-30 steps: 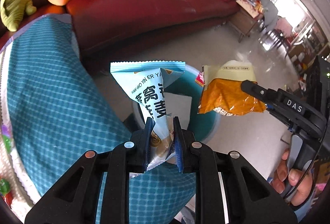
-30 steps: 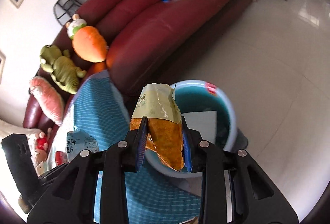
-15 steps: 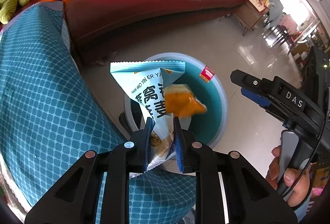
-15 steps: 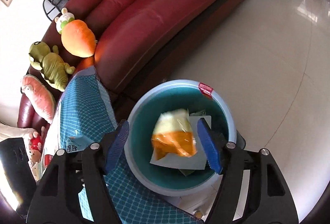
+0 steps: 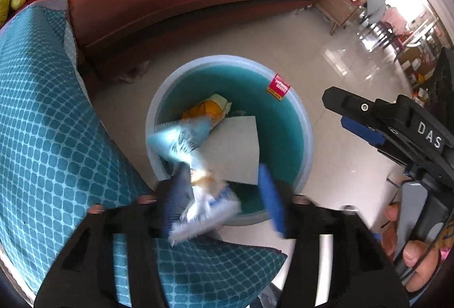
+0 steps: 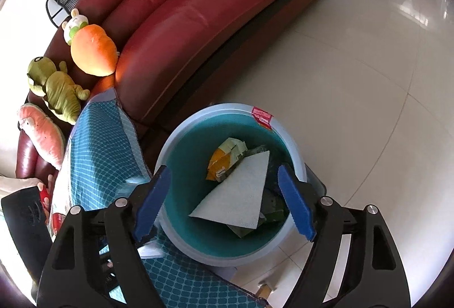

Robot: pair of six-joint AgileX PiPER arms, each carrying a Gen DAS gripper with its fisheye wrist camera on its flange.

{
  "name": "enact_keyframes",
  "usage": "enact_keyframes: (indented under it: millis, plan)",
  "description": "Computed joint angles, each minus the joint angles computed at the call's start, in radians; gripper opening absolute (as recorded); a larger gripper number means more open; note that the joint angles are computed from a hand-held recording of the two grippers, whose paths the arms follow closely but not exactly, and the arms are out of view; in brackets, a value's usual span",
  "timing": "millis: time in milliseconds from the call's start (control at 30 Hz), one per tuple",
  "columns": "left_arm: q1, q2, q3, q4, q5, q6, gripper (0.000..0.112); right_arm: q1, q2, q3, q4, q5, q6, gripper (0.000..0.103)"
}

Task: Collect trash
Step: 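Open both tools to drop the snack bags into the bin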

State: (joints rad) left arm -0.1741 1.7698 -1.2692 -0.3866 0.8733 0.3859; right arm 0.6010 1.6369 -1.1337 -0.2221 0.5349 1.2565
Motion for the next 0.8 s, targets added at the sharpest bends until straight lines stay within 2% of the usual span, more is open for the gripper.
enact_keyframes:
  millis: [67, 133, 400, 800]
  plan:
    - [-0.013, -0.013, 0.02, 0.025, -0.039, -0.018, 0.084, 0.004, -0.004, -0.004, -0.004, 0.014, 0.001, 0.075]
    - [-0.013, -0.02, 0.029, 0.037, -0.055, -0.025, 0.086, 0.006, -0.008, -0.008, 0.002, 0.024, -0.011, 0.075]
    - [0.057, -0.039, 0.049, 0.004, -0.022, 0.024, 0.088, 0.024, 0.009, -0.049, 0.008, 0.072, -0.008, 0.078]
    - [0.203, -0.143, 0.131, -0.048, 0.034, 0.124, 0.091, 0.111, 0.073, -0.171, 0.015, 0.189, 0.006, 0.079]
